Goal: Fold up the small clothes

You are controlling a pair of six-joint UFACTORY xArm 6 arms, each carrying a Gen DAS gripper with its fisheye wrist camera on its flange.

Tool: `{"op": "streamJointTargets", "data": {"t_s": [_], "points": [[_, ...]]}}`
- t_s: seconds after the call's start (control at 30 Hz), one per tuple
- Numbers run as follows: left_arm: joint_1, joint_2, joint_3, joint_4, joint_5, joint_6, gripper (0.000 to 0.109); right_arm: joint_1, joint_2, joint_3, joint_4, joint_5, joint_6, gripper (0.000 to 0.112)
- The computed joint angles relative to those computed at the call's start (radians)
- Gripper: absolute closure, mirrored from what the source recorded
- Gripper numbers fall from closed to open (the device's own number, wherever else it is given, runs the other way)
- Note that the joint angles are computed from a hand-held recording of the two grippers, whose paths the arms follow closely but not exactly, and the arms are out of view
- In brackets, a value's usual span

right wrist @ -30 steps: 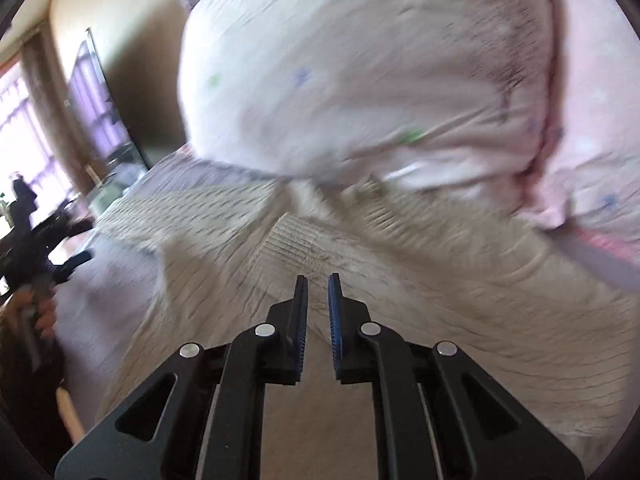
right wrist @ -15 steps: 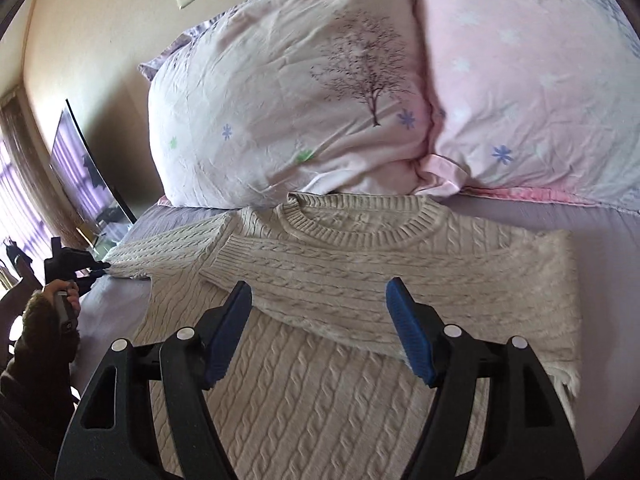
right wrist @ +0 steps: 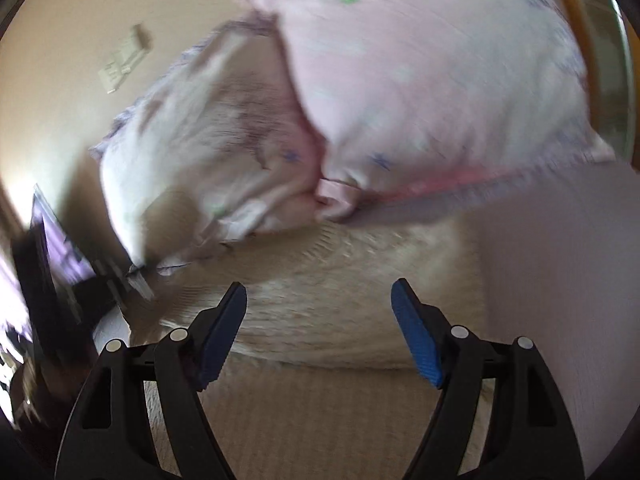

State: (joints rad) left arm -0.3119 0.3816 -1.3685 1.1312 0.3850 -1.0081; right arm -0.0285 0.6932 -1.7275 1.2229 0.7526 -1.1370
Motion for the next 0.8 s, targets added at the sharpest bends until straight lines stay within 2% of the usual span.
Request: {"op": "streamJointTargets", "data": {"t_s": [0.07, 0.1, 0.2, 0.23, 0.3, 0.37, 0.43, 0.5, 0.53, 0.57, 0.63, 0.7, 0.73, 0.8], "points": [[-0.033, 0.017, 0.015, -0.056, 0.005, 0.084, 0.101, -0.023, 0.038, -0.047, -0.042, 0.041, 0.073, 0.036], [-0.037, -0.011, 0.067, -0.056, -0.009, 0.063, 0.098, -0.029, 0.052, -0.066, -0.057, 0.05, 0.094, 0.036], [-0.002, -0.133, 0.224, -0.039, -0.053, -0.047, 0.097, -0.03, 0.096, -0.134, -0.115, 0.083, 0.164, 0.047], [0.017, -0.186, 0.284, -0.045, -0.054, -0.068, 0.095, -0.025, 0.101, -0.142, -0.139, 0.08, 0.186, 0.052], [0.035, -0.288, 0.403, -0.034, -0.025, -0.139, 0.088, 0.008, 0.122, -0.167, -0.267, 0.016, 0.309, 0.058], [0.05, -0.37, 0.49, -0.045, 0.01, -0.179, 0.084, 0.022, 0.144, -0.19, -0.359, -0.005, 0.42, 0.059], [0.073, -0.462, 0.59, -0.068, 0.029, -0.215, 0.08, 0.026, 0.152, -0.184, -0.4, -0.028, 0.456, 0.059], [0.105, -0.52, 0.662, -0.099, 0.013, -0.228, 0.071, 0.032, 0.163, -0.186, -0.439, -0.025, 0.463, 0.062], [0.112, -0.537, 0.684, -0.105, 0.005, -0.235, 0.069, 0.04, 0.172, -0.191, -0.47, -0.012, 0.453, 0.087], [0.124, -0.538, 0.692, -0.108, -0.007, -0.244, 0.068, 0.045, 0.177, -0.197, -0.459, -0.005, 0.428, 0.101], [0.148, -0.53, 0.703, -0.099, -0.039, -0.271, 0.068, 0.069, 0.156, -0.165, -0.413, -0.103, 0.353, 0.105], [0.167, -0.544, 0.724, -0.084, -0.079, -0.305, 0.068, 0.088, 0.152, -0.177, -0.289, -0.225, 0.251, 0.105], [0.177, -0.554, 0.734, -0.092, -0.1, -0.319, 0.068, 0.088, 0.167, -0.207, -0.278, -0.228, 0.255, 0.105], [0.184, -0.57, 0.749, -0.1, -0.127, -0.339, 0.066, 0.078, 0.235, -0.327, -0.383, -0.152, 0.352, 0.104]]}}
